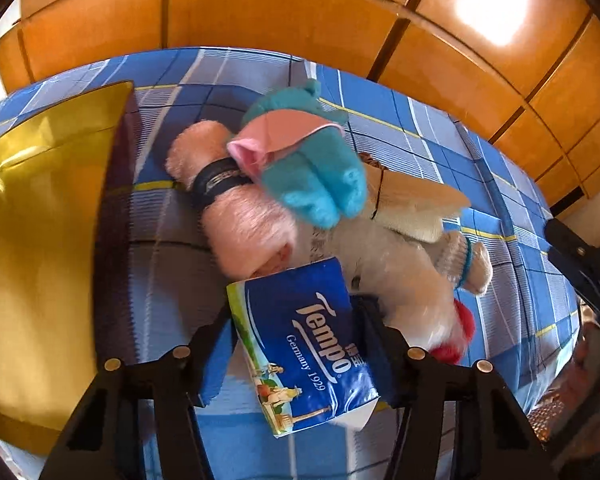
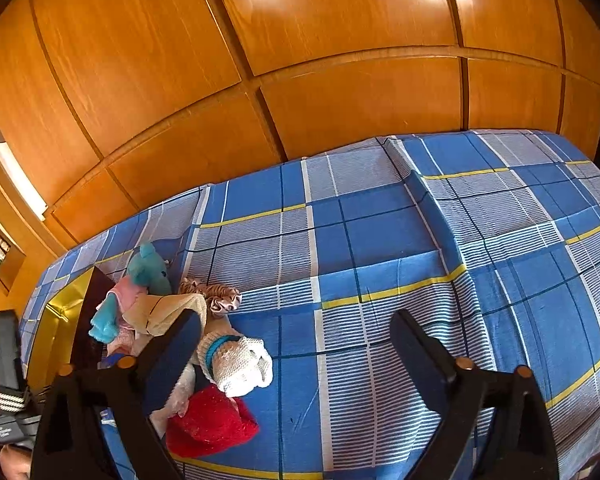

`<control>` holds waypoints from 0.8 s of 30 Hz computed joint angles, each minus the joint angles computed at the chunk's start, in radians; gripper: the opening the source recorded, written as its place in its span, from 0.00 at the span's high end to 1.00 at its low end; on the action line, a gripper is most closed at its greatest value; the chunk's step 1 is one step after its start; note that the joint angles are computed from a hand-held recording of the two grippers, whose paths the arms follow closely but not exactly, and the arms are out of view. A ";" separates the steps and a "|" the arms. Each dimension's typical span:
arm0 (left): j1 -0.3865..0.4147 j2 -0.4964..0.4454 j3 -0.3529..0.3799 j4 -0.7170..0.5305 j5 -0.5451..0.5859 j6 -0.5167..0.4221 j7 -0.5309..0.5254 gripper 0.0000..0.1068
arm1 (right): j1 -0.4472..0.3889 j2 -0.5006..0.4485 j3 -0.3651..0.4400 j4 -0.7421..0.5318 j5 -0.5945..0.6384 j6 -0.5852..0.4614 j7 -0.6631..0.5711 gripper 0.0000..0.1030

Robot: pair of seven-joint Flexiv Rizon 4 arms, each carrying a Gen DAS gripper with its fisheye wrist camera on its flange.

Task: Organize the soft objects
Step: 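Carry the tissue pack into the gold tray and open the left tool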

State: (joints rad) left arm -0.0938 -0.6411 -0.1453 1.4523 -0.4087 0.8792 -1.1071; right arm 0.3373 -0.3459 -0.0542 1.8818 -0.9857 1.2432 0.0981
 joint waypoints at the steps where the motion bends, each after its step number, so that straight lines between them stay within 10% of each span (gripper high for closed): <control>1: 0.010 0.011 -0.007 0.019 -0.011 0.006 0.014 0.45 | -0.002 -0.004 0.006 -0.003 0.010 0.000 -0.014 0.11; 17: 0.083 0.211 -0.110 0.290 -0.372 0.198 0.433 0.45 | -0.069 -0.150 0.277 -0.163 0.526 0.089 -0.717 0.45; 24: 0.093 0.194 -0.035 0.245 -0.371 0.181 0.372 0.45 | -0.018 -0.240 0.277 -0.312 0.633 -0.027 -0.847 0.45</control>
